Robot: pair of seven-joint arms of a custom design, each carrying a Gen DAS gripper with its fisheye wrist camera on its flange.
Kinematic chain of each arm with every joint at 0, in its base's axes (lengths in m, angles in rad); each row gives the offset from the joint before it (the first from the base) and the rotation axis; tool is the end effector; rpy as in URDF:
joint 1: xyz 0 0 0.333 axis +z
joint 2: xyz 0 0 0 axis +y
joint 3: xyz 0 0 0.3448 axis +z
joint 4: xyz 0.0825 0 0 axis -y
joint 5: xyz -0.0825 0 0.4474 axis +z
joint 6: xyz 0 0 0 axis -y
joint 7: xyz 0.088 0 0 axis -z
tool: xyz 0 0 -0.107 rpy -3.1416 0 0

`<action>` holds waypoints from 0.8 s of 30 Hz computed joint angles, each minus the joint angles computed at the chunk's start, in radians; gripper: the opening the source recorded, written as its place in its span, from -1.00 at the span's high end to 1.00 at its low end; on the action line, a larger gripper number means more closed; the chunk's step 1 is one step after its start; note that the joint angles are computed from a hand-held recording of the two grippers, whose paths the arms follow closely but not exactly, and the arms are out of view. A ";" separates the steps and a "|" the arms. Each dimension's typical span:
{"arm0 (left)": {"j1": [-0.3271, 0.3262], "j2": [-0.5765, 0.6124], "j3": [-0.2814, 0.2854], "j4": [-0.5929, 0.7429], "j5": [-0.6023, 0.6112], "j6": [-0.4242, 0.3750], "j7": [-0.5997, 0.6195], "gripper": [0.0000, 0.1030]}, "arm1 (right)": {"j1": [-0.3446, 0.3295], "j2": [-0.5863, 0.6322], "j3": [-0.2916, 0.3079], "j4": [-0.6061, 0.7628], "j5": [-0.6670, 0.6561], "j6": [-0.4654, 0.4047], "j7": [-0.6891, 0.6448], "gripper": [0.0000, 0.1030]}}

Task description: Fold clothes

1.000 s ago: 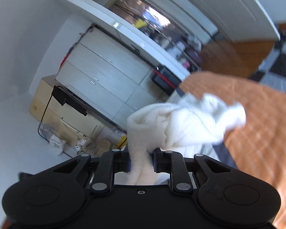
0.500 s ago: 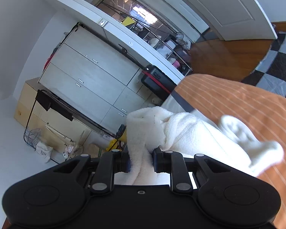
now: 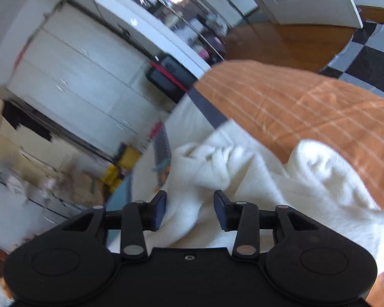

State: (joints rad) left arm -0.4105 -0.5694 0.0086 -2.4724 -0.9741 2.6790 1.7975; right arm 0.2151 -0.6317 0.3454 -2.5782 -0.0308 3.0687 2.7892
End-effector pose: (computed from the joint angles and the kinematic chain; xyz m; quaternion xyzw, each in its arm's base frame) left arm 0.4398 -0.1586 0.5723 0.6463 -0.5882 0.4829 0.0570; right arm 0.3709 0.2633 0.5868 -0.4090 0.7467 -0.0570 0.5215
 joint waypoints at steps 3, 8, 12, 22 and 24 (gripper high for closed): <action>-0.001 0.033 0.009 0.026 -0.024 -0.012 -0.010 0.64 | -0.048 -0.040 0.042 -0.027 0.000 0.004 0.052 -0.09; 0.059 0.099 0.043 0.111 -0.023 -0.214 -0.117 0.64 | 0.048 -0.014 -0.023 0.029 -0.033 -0.179 -0.055 -0.08; 0.080 0.096 0.082 0.111 -0.187 -0.285 -0.054 0.64 | 0.021 0.002 0.007 0.088 -0.121 -0.364 -0.050 -0.08; 0.191 -0.007 0.031 0.028 -0.384 -0.259 0.061 0.30 | 0.025 0.019 0.003 0.116 -0.205 -0.414 0.009 -0.10; 0.199 -0.036 0.001 0.016 -0.316 -0.222 0.102 0.23 | 0.011 0.043 0.026 0.156 -0.272 -0.482 -0.021 -0.12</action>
